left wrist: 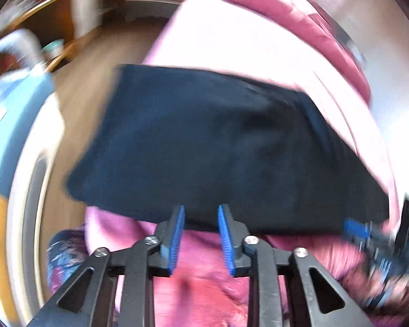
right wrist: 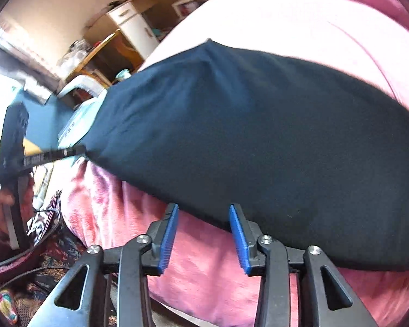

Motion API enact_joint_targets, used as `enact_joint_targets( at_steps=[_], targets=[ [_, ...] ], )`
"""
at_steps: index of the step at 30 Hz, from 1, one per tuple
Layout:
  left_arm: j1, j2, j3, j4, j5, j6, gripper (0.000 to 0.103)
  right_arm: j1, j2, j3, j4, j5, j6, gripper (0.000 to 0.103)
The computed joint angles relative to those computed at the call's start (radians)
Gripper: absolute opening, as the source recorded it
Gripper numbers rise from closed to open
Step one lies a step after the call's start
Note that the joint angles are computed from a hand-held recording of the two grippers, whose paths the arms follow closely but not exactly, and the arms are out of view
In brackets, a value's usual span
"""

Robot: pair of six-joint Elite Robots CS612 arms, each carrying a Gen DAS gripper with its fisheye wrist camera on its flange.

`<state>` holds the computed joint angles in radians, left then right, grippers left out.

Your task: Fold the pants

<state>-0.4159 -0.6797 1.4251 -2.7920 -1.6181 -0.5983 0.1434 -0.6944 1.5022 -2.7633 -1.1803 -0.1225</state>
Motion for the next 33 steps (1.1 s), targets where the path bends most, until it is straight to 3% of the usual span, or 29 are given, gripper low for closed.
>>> enact_joint_targets(
  at_steps=[2,6,9,11,12,13,15,17,18,21,25,28,30,33],
  targets=[
    [0.023,-0.011,0.025,-0.048,0.034,-0.121,0.031,0.018,0.002,-0.013,0.000,-0.025,-0.057,0.044],
    [0.051,-0.020,0.046,-0.022,0.129,-0.299,0.035,0.049,0.032,-0.071,0.057,-0.048,-0.131,0.045],
    [0.071,-0.007,0.043,-0.022,0.071,-0.353,0.037,0.076,0.059,-0.117,0.096,-0.102,-0.154,0.045],
    [0.070,0.004,0.039,-0.035,0.041,-0.354,0.037,0.082,0.071,-0.133,0.103,-0.122,-0.156,0.039],
    [0.068,0.012,0.025,-0.027,0.041,-0.345,0.035,0.085,0.075,-0.140,0.102,-0.137,-0.155,0.026],
    [0.066,0.018,0.014,-0.016,0.045,-0.331,0.033,0.086,0.077,-0.144,0.101,-0.142,-0.155,0.022],
    [0.060,0.019,0.023,-0.011,0.045,-0.317,0.021,0.080,0.077,-0.139,0.093,-0.129,-0.156,0.009],
    [0.061,0.004,0.049,-0.005,0.072,-0.286,0.007,0.080,0.072,-0.134,0.089,-0.125,-0.164,0.008],
    [0.060,-0.001,0.054,0.003,0.083,-0.278,0.007,0.080,0.069,-0.129,0.084,-0.122,-0.165,0.008],
    [0.059,-0.001,0.046,0.033,0.102,-0.260,0.007,0.074,0.056,-0.112,0.092,-0.109,-0.171,0.008],
    [0.049,0.004,0.027,0.102,0.130,-0.240,0.007,0.075,0.078,-0.128,0.111,-0.102,-0.159,0.008],
    [0.041,-0.001,0.017,0.154,0.172,-0.227,0.011,0.055,0.066,-0.109,0.101,-0.061,-0.152,0.011],
    [0.040,-0.009,0.025,0.157,0.189,-0.254,0.026,0.043,0.062,-0.106,0.104,-0.022,-0.121,0.020],
    [0.029,-0.032,0.048,0.121,0.259,-0.269,0.026,0.010,0.045,-0.080,0.081,0.053,-0.029,0.040]
  ],
)
